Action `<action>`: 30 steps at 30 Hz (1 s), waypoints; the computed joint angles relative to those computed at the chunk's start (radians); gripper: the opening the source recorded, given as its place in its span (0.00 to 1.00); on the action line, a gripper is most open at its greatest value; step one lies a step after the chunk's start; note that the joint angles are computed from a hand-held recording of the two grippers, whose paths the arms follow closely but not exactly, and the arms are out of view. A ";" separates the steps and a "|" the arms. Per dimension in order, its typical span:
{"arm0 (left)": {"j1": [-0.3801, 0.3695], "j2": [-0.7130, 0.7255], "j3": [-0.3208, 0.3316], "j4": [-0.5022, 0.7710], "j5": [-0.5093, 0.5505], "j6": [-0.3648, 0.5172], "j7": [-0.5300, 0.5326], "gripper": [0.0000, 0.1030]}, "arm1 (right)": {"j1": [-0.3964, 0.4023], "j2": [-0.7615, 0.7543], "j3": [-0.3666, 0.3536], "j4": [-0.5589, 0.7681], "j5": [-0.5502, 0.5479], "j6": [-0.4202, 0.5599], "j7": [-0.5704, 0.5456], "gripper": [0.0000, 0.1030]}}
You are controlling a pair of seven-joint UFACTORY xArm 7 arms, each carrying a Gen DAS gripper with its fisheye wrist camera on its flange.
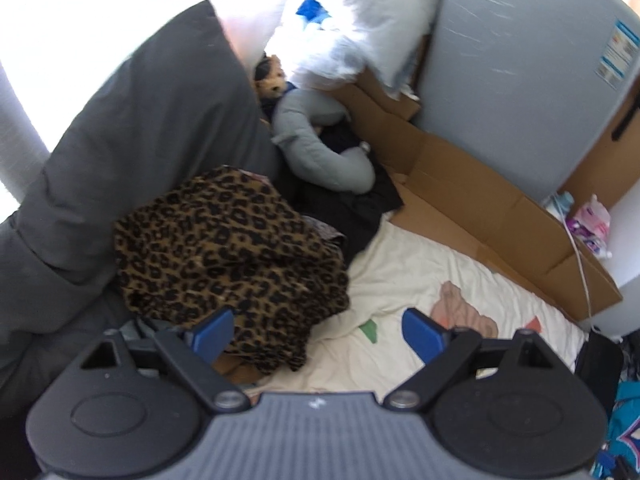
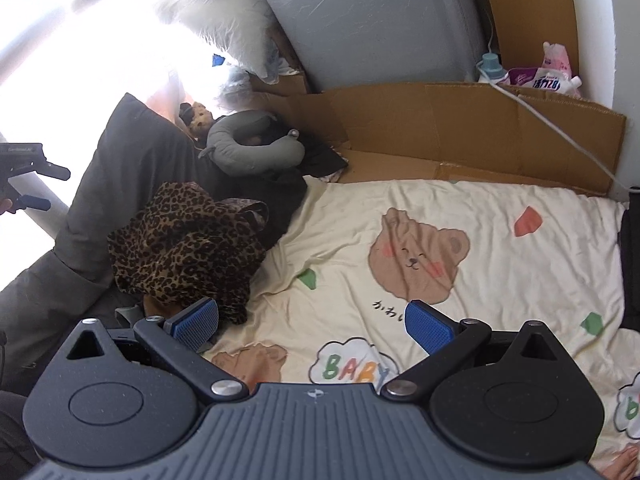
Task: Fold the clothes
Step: 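Move the left tool to the leopard-print garment on the clothes pile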
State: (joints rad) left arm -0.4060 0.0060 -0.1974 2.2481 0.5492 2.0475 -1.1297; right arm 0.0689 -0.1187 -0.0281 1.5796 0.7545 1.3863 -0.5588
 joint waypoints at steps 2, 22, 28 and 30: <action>0.017 -0.038 0.010 -0.032 0.008 0.004 0.025 0.89 | 0.007 -0.009 0.006 -0.017 0.013 -0.011 0.006 0.99; 0.285 -0.645 0.140 -0.880 -0.233 -0.476 0.038 0.81 | 0.153 -0.164 0.036 -0.383 0.136 -0.351 0.086 0.99; 0.355 -0.797 0.131 -1.142 -0.310 -0.595 -0.017 0.80 | 0.193 -0.221 0.033 -0.489 0.148 -0.393 0.086 0.98; 0.379 -0.845 0.128 -1.225 -0.333 -0.636 -0.026 0.79 | 0.203 -0.236 0.033 -0.516 0.141 -0.405 0.085 0.98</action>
